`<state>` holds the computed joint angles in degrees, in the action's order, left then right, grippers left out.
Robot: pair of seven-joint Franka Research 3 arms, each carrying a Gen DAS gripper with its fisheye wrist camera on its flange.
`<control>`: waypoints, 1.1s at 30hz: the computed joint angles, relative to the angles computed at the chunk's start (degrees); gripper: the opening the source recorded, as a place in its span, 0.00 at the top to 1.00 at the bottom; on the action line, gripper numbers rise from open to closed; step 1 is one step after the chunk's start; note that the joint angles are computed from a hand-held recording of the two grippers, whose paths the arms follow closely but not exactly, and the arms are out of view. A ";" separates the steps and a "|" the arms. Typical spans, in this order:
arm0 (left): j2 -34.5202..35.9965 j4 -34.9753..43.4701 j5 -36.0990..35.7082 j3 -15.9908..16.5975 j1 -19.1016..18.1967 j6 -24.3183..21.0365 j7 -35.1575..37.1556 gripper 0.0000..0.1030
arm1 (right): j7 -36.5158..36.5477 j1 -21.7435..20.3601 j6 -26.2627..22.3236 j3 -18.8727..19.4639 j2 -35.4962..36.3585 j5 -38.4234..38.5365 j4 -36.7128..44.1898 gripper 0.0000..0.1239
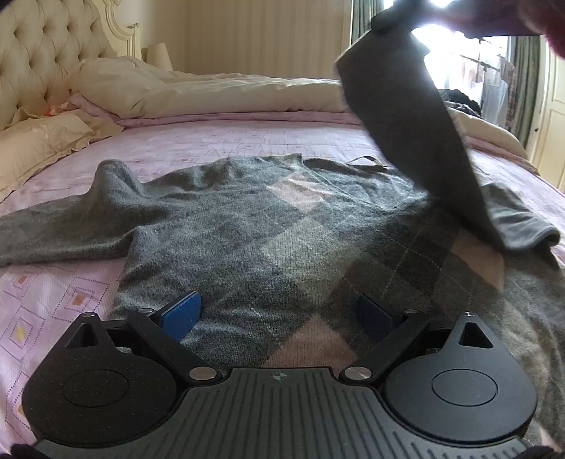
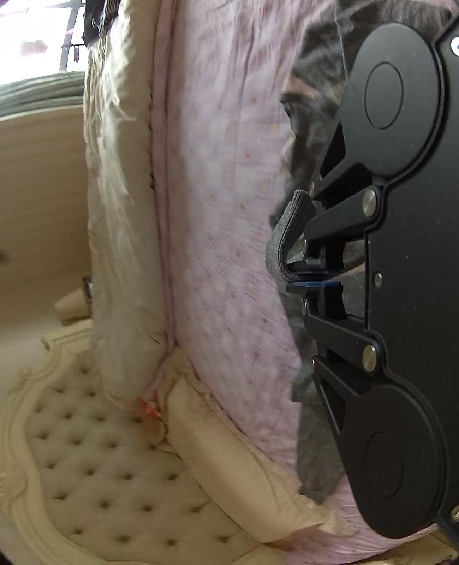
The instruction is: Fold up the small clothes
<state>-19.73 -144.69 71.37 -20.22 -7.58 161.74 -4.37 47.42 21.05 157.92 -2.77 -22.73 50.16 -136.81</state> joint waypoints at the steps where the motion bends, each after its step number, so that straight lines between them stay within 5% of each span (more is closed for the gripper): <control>1: -0.04 -0.03 0.07 0.04 0.02 0.15 -0.12 0.07 | -1.26 0.71 -0.16 -0.33 0.22 0.77 -0.46 0.90; 6: -0.26 -0.14 -0.25 0.14 -0.09 0.40 0.09 0.07 | -4.65 1.24 2.60 -1.13 -2.42 3.89 -3.77 0.80; 8: -0.48 -0.37 -0.22 0.28 0.02 1.00 0.22 0.07 | -5.64 1.10 4.10 -2.31 -3.52 5.39 -4.79 0.68; 11: -0.50 -0.49 -1.75 0.94 -0.02 2.00 2.45 0.07 | -4.83 -0.92 6.44 -2.76 -6.09 4.06 -7.87 0.66; 17: -1.07 -1.15 -15.44 5.20 -3.22 4.15 20.27 0.08 | -0.87 -5.00 12.99 -2.96 -10.03 -1.85 -15.85 0.66; 25: 2.20 7.55 -13.33 -0.46 3.42 1.51 21.78 0.08 | 5.23 -6.24 24.36 -1.08 -9.33 -7.27 -24.18 0.66; 28: 7.28 12.31 -11.40 -0.69 2.83 -2.69 22.79 0.08 | 5.02 1.20 33.62 -6.77 -9.50 -8.85 -27.98 0.66; 31: 11.86 15.52 -10.89 0.55 0.78 -6.47 24.88 0.13 | 6.63 3.45 37.79 -8.49 -9.80 -11.75 -29.91 0.65; 33: 13.84 16.85 -10.39 1.73 -0.58 -7.90 26.35 0.29 | 7.84 3.96 38.08 -9.48 -10.17 -13.57 -30.24 0.62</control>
<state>-5.89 -127.85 60.98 -18.48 -8.15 153.84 21.98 55.26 25.02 195.99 -12.26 -32.90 36.59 -167.05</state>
